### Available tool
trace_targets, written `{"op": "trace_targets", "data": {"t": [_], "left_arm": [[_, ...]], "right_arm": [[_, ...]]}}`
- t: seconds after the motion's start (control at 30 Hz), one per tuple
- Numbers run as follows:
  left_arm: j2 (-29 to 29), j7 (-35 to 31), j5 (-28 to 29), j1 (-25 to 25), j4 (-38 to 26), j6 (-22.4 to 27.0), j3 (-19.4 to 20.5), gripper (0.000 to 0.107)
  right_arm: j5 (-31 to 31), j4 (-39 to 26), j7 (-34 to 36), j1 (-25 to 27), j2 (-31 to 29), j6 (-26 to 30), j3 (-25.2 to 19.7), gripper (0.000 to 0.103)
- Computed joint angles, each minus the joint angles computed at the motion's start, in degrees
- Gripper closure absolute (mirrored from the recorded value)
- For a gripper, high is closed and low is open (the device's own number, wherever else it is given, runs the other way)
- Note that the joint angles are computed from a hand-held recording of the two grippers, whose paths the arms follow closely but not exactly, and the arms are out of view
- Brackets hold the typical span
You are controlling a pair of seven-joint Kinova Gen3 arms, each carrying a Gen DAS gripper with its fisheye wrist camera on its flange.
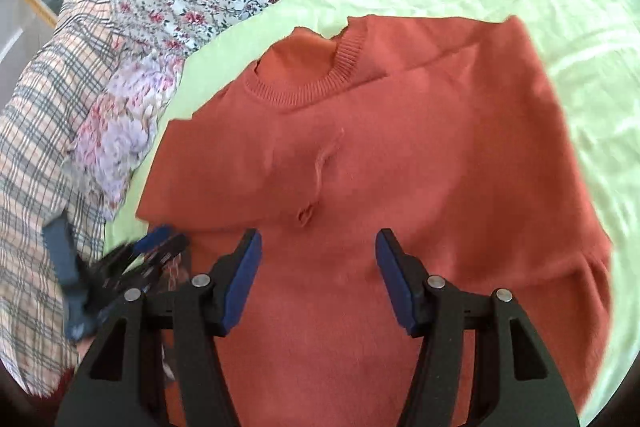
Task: Fold small clothes
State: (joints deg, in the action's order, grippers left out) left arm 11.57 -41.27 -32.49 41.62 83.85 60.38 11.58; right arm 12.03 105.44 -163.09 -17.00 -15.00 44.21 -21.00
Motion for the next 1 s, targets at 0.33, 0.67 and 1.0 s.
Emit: {"op": "trace_targets", "data": {"t": [0.33, 0.67, 1.0], "left_arm": [[2.9, 3.9, 0.5, -4.1, -3.5, 1.8, -2.8, 0.046], [4.4, 4.6, 0.3, -2.0, -5.7, 3.6, -4.0, 0.059], [2.2, -2.2, 5.2, -4.8, -3.2, 1.9, -2.7, 0.057]], "right_arm": [[0.8, -2.9, 3.5, -1.2, 5.4, -4.9, 4.0, 0.097], [3.7, 0.4, 1.5, 2.7, -3.0, 9.4, 2.5, 0.097], [2.9, 0.9, 1.8, 4.9, -4.0, 14.7, -0.3, 0.097]]}}
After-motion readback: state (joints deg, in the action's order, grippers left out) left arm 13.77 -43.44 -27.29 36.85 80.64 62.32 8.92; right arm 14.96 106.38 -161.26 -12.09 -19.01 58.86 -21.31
